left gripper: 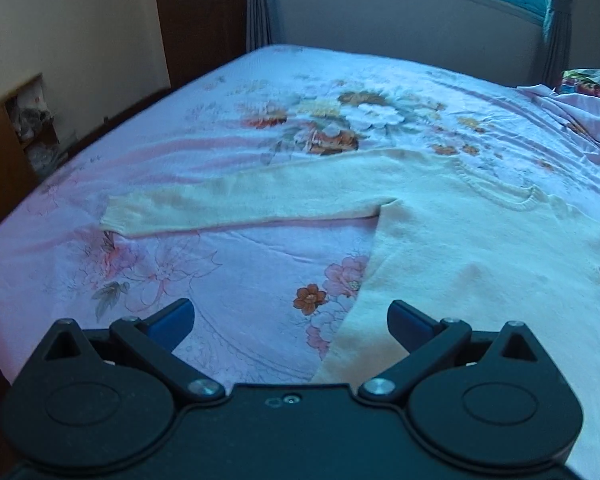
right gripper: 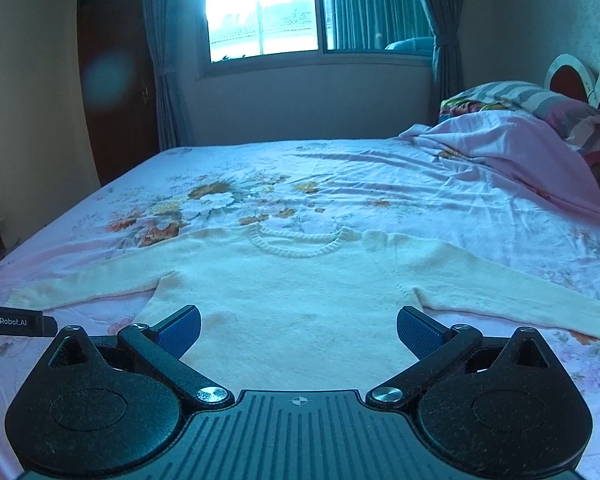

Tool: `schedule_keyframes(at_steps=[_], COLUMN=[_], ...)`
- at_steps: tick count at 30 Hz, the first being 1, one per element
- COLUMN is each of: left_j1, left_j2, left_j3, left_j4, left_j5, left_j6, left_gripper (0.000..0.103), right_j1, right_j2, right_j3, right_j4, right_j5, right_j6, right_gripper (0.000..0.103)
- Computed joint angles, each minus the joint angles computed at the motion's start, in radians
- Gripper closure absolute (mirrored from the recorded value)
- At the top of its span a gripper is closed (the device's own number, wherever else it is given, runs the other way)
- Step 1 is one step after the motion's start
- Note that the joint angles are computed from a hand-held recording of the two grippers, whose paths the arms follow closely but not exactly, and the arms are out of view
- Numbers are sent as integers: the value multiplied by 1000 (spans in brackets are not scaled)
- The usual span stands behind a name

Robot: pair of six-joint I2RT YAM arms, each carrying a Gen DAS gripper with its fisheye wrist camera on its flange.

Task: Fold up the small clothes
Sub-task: 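Move the left tool to the sweater sleeve cuff and grasp it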

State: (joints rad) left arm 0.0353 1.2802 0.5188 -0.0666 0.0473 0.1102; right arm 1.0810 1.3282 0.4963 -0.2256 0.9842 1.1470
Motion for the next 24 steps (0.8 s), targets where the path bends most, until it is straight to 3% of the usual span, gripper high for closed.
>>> schedule_keyframes(at_steps=[4, 10, 24], left_j1=[42, 71, 125], left_j2=[178, 407, 708], left_j3=[91, 242, 532], left_j4=[34, 54, 17], left_j5=[13, -16, -45], left_j6=[-22, -42, -128], left_gripper=[5, 10, 12], right_j1=[-127, -272, -419], right_j2=[65, 196, 458], right_j3=[-16, 2, 107], right_j4=[211, 422, 606], right_j5=[-93, -211, -364], right_j6=[-182, -333, -469], right_gripper=[0, 0, 0])
